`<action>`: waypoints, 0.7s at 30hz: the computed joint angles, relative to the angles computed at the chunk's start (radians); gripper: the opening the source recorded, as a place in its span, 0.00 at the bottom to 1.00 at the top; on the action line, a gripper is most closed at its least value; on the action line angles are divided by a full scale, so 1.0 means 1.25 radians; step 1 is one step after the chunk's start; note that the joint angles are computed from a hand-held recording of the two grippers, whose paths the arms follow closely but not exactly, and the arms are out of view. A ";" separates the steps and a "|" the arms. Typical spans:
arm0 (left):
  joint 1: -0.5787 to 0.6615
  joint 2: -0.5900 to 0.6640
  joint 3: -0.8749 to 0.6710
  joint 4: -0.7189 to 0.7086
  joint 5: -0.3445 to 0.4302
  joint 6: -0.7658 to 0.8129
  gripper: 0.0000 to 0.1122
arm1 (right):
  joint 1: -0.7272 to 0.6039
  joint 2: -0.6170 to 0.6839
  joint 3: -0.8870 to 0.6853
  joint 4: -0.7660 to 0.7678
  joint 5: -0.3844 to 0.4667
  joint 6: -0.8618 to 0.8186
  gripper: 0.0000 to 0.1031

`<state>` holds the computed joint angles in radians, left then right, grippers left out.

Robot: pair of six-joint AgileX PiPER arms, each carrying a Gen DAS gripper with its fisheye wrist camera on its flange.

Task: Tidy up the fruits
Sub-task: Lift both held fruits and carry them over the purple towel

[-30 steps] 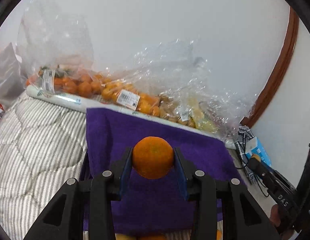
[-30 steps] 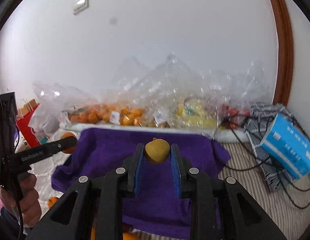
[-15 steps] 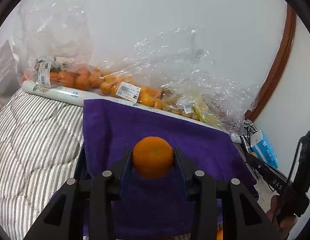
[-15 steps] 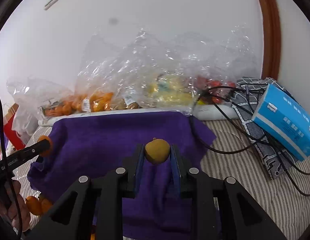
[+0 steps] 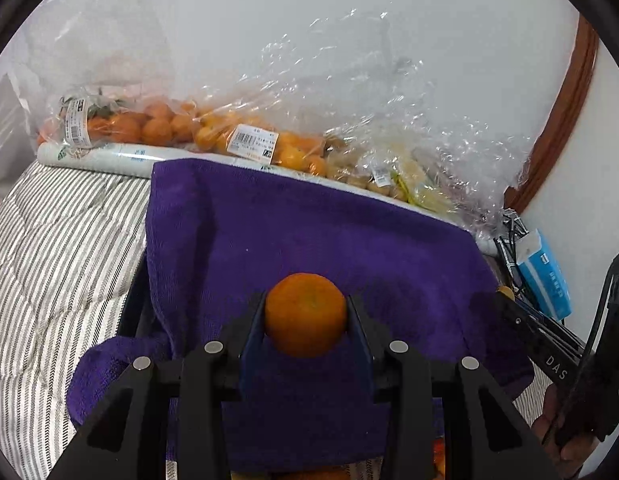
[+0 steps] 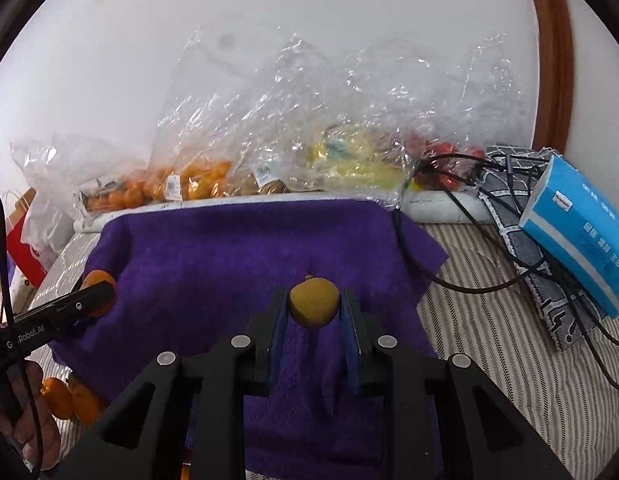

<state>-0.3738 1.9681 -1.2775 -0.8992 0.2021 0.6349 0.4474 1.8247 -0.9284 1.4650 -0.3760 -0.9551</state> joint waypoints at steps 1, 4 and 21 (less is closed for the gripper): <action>-0.002 0.001 -0.002 0.036 -0.001 -0.036 0.34 | 0.002 0.003 -0.003 0.011 -0.002 -0.013 0.25; -0.008 0.008 -0.013 0.165 0.001 -0.166 0.34 | 0.002 0.014 -0.012 0.034 -0.001 -0.037 0.25; -0.010 0.038 -0.053 0.326 0.047 -0.343 0.34 | -0.008 0.039 -0.037 0.118 0.021 -0.125 0.25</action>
